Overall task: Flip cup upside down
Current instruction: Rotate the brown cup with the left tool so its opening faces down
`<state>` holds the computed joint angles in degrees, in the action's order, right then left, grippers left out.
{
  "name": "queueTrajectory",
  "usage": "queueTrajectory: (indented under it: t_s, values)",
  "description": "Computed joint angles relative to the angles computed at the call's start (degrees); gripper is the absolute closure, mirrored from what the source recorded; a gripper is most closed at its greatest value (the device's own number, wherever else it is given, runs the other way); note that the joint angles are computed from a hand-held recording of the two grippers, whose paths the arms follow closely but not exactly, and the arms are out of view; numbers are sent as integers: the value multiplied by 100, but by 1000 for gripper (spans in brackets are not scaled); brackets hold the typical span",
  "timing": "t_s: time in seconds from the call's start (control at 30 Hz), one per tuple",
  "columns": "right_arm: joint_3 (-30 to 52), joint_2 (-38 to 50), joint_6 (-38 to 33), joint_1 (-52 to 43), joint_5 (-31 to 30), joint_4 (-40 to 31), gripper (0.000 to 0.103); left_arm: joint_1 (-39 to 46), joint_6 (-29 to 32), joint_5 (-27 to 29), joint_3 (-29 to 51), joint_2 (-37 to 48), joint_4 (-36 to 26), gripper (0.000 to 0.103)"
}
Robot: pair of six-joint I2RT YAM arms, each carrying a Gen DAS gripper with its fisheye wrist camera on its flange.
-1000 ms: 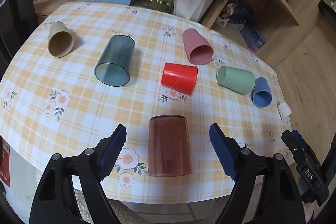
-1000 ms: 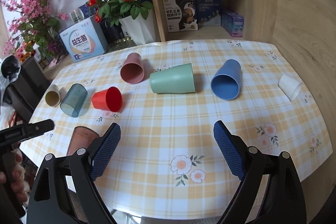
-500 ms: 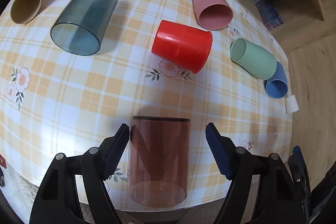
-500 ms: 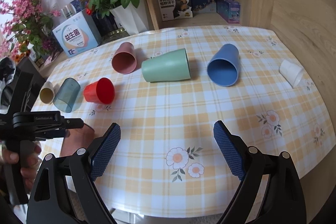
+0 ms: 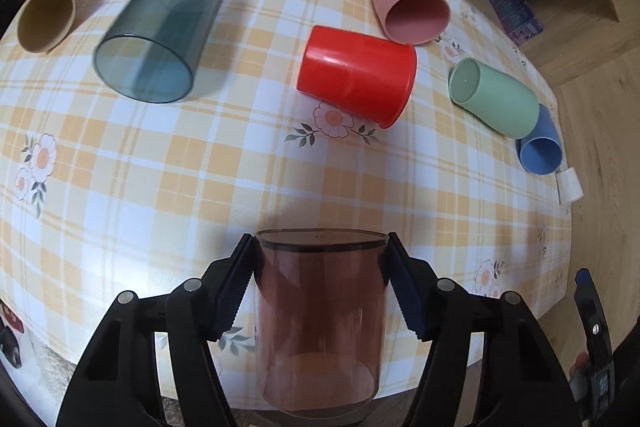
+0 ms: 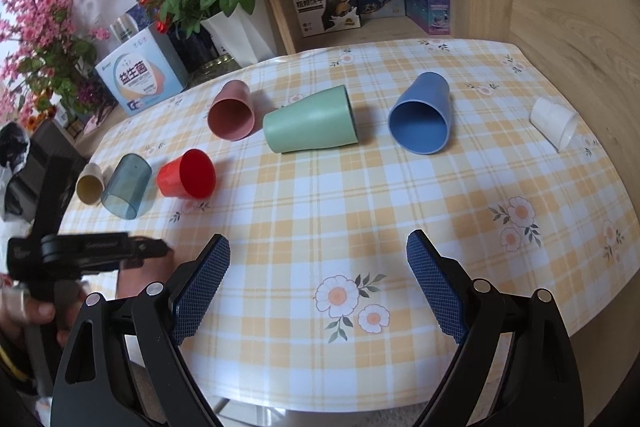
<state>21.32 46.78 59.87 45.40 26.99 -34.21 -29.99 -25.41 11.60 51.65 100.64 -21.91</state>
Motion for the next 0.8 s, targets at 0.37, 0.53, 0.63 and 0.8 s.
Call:
queueTrajectory:
  t_s: [0.37, 0.53, 0.63, 0.8]
  values:
    - [13, 248, 139, 149, -67, 202, 16, 804, 414, -286, -1569, -2475, 105, 41]
    - [97, 407, 220, 321, -17, 204, 16, 1128, 663, -517, -1636, -2810, 147, 41]
    - [148, 447, 287, 403, 29, 130, 16, 1166, 713, -631, -1573, -2668, 243, 41]
    - [146, 478, 338, 378, -11, 93, 16, 1017, 739, -848, -1516, -2326, 420, 41]
